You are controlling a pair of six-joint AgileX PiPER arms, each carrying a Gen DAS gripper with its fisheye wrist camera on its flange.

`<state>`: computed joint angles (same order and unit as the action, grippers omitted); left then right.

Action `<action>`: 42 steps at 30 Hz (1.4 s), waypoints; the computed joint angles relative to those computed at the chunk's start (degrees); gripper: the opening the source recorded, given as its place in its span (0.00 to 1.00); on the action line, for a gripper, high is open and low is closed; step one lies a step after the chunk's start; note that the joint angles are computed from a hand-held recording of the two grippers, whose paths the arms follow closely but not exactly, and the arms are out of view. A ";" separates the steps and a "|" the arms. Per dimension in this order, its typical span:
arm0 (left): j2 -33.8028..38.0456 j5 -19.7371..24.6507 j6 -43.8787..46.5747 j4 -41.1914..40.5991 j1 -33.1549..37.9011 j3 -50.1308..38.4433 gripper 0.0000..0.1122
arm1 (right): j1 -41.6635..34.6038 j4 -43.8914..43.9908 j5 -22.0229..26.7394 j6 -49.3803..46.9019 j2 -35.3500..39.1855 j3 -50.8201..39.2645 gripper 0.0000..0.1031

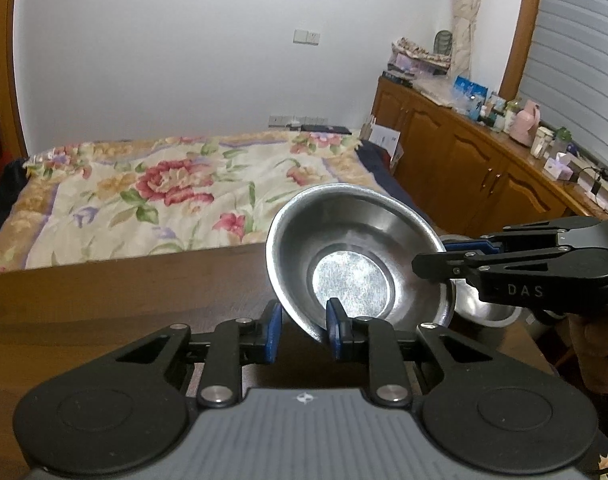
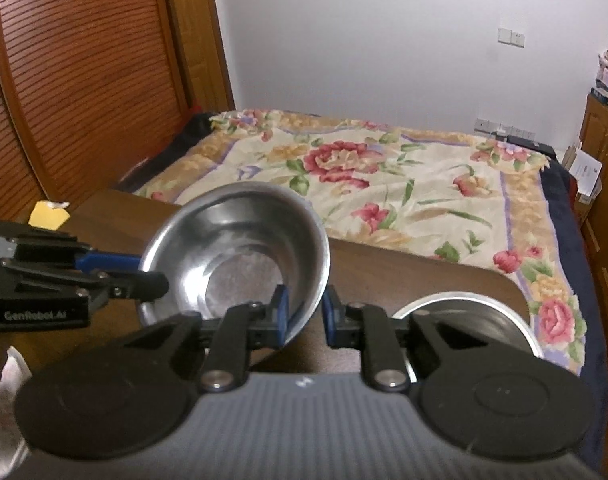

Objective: Organize plates and bowls

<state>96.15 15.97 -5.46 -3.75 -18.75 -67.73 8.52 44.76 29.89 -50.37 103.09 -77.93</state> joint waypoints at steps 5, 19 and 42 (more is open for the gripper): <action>-3.38 0.66 -2.21 2.55 -0.93 1.27 0.23 | -0.20 0.03 -0.39 -0.21 -3.42 2.14 0.19; -14.68 0.78 -7.26 8.34 -4.05 8.78 0.23 | -0.40 -0.46 -1.40 1.12 -13.64 10.42 0.19; -32.59 4.73 -33.37 32.70 -13.96 22.74 0.23 | 1.08 5.27 -4.40 -1.09 -27.84 25.43 0.19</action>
